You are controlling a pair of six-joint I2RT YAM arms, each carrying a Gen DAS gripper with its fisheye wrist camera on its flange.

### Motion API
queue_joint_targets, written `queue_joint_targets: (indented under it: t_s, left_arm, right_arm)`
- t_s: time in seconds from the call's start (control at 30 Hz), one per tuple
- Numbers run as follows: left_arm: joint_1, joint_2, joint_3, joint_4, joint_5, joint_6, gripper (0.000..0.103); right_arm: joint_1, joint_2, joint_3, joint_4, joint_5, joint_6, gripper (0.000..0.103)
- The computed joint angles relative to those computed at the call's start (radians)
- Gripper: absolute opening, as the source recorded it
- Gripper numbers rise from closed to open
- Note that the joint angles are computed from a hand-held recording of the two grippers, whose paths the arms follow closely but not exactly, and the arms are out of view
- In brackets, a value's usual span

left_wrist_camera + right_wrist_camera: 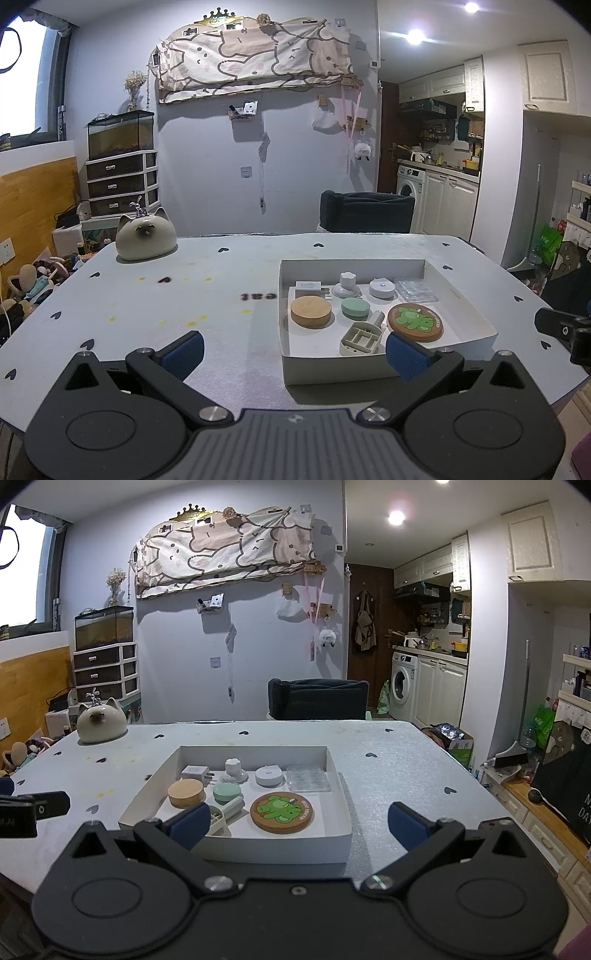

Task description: Organize rigid objects

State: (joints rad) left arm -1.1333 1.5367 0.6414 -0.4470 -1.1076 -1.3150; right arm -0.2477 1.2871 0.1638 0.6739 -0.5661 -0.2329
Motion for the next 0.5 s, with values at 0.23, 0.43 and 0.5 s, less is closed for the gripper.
queue_joint_targets:
  t_s: [0.23,0.43,0.5]
  left_arm:
    - [0.000,0.000,-0.001,0.003,0.002,0.001,0.103]
    - [-0.002,-0.012,-0.002,-0.028,0.001,-0.023,0.103]
    - [-0.006,-0.018,-0.006,-0.031,-0.001,-0.024,0.103]
  right_arm:
    - [-0.002,-0.006,-0.001,-0.005,0.001,0.001,0.103]
    - [-0.003,-0.007,0.000,-0.006,0.000,0.001,0.103]
    - [-0.002,-0.007,-0.001,-0.006,0.001,0.001,0.103]
